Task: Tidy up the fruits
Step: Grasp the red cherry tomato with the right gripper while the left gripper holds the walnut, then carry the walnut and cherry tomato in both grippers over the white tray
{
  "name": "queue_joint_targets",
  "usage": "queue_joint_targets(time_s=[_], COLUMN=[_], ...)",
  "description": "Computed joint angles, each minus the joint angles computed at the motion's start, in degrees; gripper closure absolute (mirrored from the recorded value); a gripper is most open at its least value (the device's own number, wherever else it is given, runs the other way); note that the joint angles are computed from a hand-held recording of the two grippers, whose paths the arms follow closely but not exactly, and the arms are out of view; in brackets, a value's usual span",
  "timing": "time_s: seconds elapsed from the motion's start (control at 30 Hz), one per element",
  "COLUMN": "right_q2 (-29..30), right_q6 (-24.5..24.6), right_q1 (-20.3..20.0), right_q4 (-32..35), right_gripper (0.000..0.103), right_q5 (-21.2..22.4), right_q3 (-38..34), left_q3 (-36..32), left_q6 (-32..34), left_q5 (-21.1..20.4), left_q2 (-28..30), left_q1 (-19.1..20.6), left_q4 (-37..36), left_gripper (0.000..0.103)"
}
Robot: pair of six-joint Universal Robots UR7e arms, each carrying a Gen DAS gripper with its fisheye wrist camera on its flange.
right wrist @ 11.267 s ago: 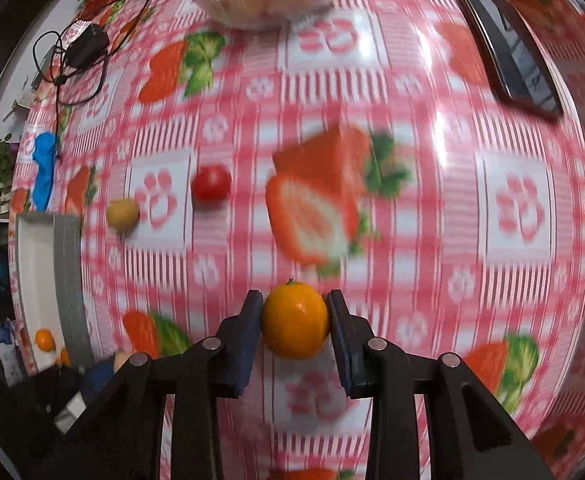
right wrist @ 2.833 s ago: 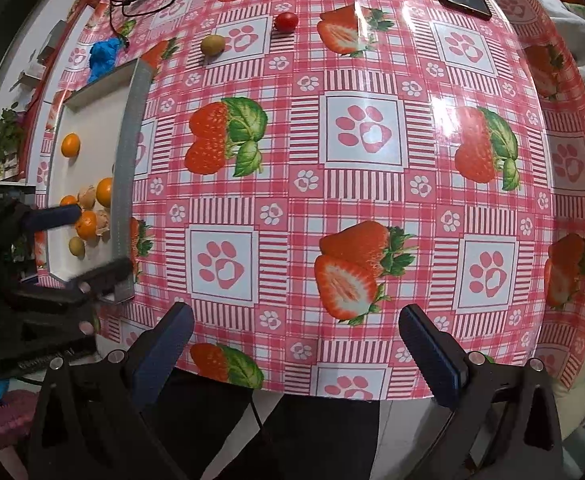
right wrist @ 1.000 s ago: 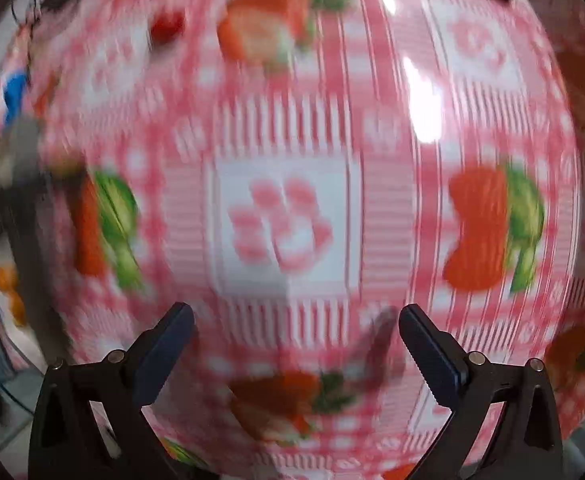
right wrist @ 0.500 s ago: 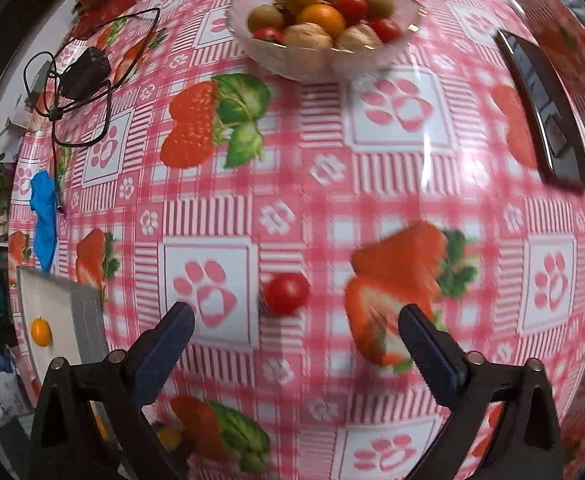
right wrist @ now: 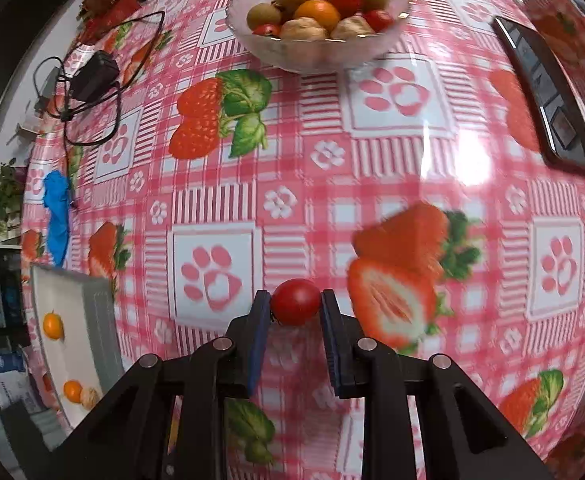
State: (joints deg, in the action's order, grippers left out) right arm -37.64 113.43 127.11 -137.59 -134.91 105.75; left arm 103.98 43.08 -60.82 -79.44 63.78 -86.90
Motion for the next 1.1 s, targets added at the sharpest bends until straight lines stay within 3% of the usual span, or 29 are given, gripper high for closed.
queue_joint_targets(time_s=[0.23, 0.6, 0.9, 1.1], right_q2=[1.3, 7.0, 8.8, 9.6], right_q6=[6.0, 12.5, 13.2, 10.6], right_q1=[4.9, 10.7, 12.3, 11.7], right_q4=[1.5, 3.8, 8.2, 12.3], right_gripper=[0.076, 0.076, 0.076, 0.076], right_q5=[3.0, 7.8, 8.3, 7.2], right_q3=[-0.3, -6.4, -11.3, -15.6], left_q3=[-4.5, -5.5, -8.4, -11.6], left_q6=[0.4, 0.9, 1.9, 2.5], left_q5=[-0.4, 1.1, -0.2, 0.0], left_q2=[-0.1, -2.8, -3.7, -2.8], left_q1=[0.3, 0.3, 0.3, 1.2], left_q4=[6.5, 9.1, 10.6, 10.6], left_gripper=[0.073, 0.073, 0.073, 0.073])
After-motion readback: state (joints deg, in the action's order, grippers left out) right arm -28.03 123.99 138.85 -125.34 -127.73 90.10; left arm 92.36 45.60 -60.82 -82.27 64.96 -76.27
